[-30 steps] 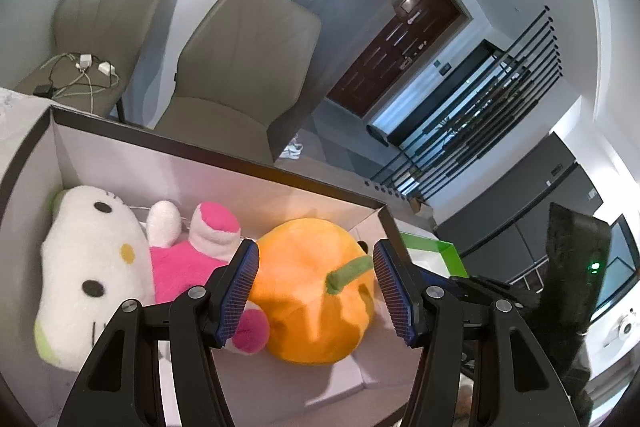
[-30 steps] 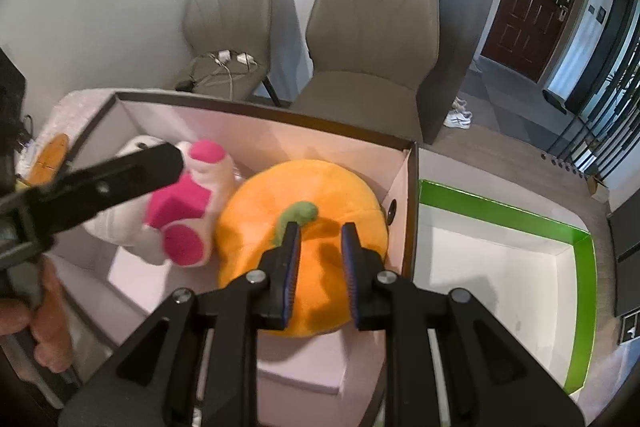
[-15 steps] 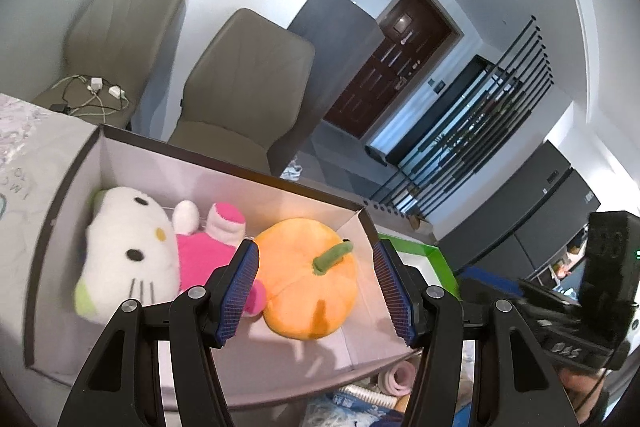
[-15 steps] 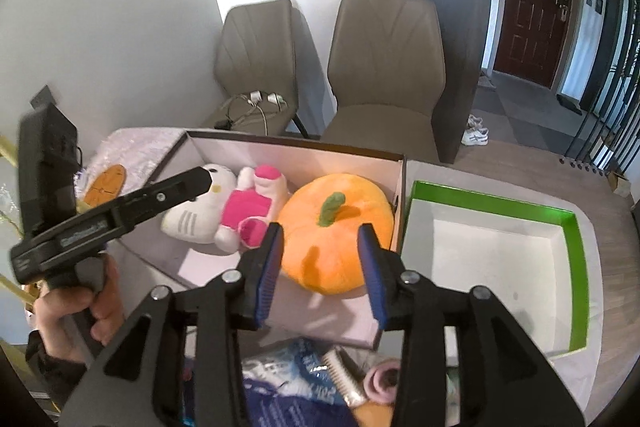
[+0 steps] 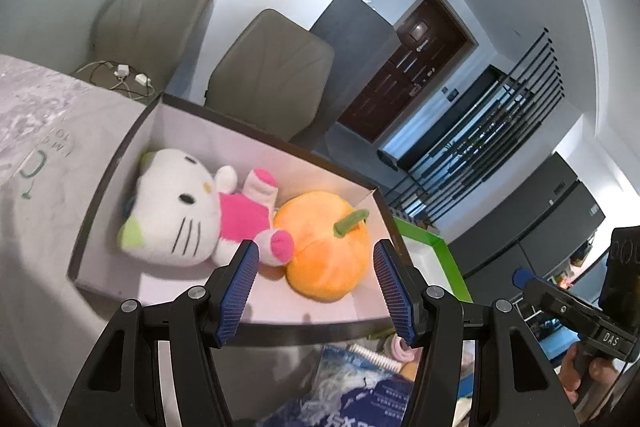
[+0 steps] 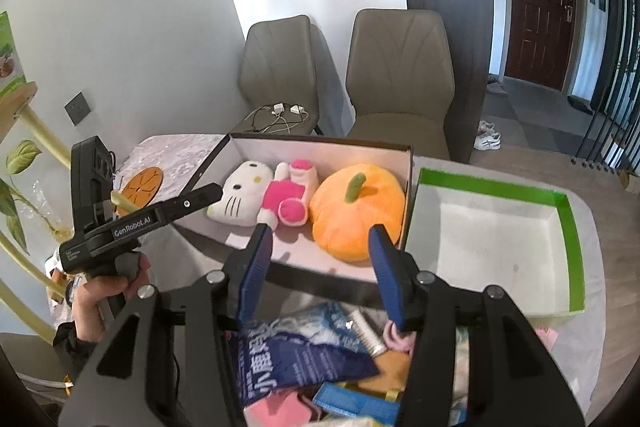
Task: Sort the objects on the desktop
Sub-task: 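Raise both open tools up out of the black box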
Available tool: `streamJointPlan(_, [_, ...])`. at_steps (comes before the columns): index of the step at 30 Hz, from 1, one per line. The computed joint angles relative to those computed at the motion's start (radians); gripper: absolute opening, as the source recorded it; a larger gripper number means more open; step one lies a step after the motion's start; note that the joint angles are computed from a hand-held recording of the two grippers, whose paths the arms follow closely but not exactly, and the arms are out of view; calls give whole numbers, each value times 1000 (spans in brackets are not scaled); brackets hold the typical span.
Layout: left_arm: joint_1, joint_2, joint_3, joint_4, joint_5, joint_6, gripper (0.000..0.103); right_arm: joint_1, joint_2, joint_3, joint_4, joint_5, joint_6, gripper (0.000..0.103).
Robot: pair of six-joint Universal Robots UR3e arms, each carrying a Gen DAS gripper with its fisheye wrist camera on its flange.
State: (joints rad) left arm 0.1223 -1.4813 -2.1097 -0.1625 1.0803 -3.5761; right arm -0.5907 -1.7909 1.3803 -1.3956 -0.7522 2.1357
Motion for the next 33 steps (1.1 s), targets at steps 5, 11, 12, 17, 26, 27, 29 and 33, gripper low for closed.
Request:
streamJointPlan(5, [0,77,-64,-20,9,1,60,-134,-63,-35,241,38,-177,51])
streamJointPlan(11, [-19,165,-119,-50,33,0,60,-328,-97,-127,589,60,-452,54])
streamJointPlan(12, [-23,181,-126,-57,37,-1,60,-369,-98,-151,664,58,-514,54])
streamJointPlan(17, [-39,275,-174,-95,60,-8,60,-524,-75,-242,919,33,-730,55])
streamJointPlan(26, [-156,326,-174,-117,140,-39,60,-831,-36,-277,1217,-95,-1046,55])
streamJointPlan(27, [-175,325,-165,-121,150,-43,60,-850,-33,-271,1223,-107,-1060,55])
streamJointPlan(29, [-224,316,-152,-114,181,-53,60,-901,-23,-259,1239,-142,-1095,55])
streamJointPlan(33, [-320,302,-116,-117,249,-72,60,-992,1,-210,1229,-206,-1139,55])
